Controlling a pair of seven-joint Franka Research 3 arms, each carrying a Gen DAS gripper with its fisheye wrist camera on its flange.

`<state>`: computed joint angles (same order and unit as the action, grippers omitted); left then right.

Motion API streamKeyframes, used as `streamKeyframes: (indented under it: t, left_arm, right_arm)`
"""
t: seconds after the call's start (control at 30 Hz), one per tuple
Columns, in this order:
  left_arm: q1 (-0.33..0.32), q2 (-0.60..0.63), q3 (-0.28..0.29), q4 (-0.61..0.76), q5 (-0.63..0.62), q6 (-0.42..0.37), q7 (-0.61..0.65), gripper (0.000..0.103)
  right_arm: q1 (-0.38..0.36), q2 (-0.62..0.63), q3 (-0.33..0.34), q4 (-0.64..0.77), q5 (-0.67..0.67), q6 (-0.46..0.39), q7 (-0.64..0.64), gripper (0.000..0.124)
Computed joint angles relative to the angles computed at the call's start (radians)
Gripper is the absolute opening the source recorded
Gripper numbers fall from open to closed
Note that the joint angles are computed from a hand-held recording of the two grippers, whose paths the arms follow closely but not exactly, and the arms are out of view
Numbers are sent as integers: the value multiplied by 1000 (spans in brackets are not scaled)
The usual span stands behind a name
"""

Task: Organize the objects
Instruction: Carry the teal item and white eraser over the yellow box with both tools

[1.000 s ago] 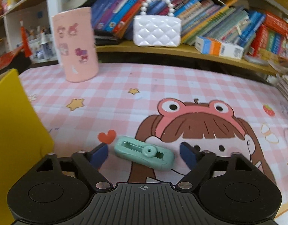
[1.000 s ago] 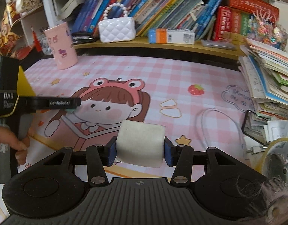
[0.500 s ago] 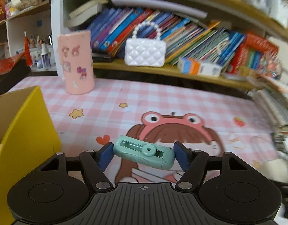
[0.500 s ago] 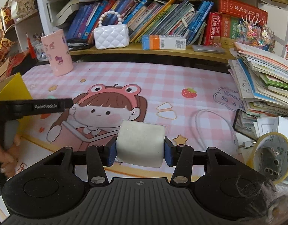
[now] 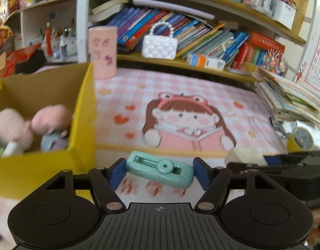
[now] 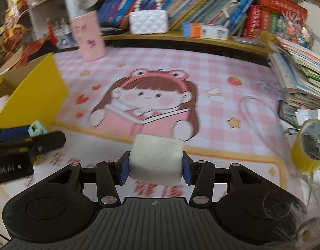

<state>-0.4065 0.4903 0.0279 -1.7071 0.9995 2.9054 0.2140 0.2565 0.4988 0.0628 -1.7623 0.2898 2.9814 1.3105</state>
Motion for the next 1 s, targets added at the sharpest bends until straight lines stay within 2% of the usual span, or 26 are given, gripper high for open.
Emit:
streamKeyframes:
  t: [0.1, 0.3, 0.47, 0.6, 0.83, 1.0]
  left_arm:
    - [-4, -56, 15, -81, 36, 0, -33, 70]
    - [9, -188, 28, -232, 223, -10, -228, 70]
    - [67, -280, -8, -346, 295, -19, -300, 70]
    - [118, -345, -40, -420, 352, -23, -351, 70]
    - [214, -438, -101, -524, 455, -14, -424, 70]
    - [286, -500, -143, -588, 541, 6, -482, 70]
  right_arm:
    - [12, -17, 15, -27, 2, 2, -8, 45]
    - [50, -55, 44, -79, -7, 15, -32, 45]
    - [72, -82, 79, -118, 4, 30, -75, 45]
    - [110, -98, 79, -144, 6, 47, -70, 45]
    - [184, -122, 60, -190, -12, 86, -13, 45]
    - [265, -134, 10, -220, -49, 132, 72, 45]
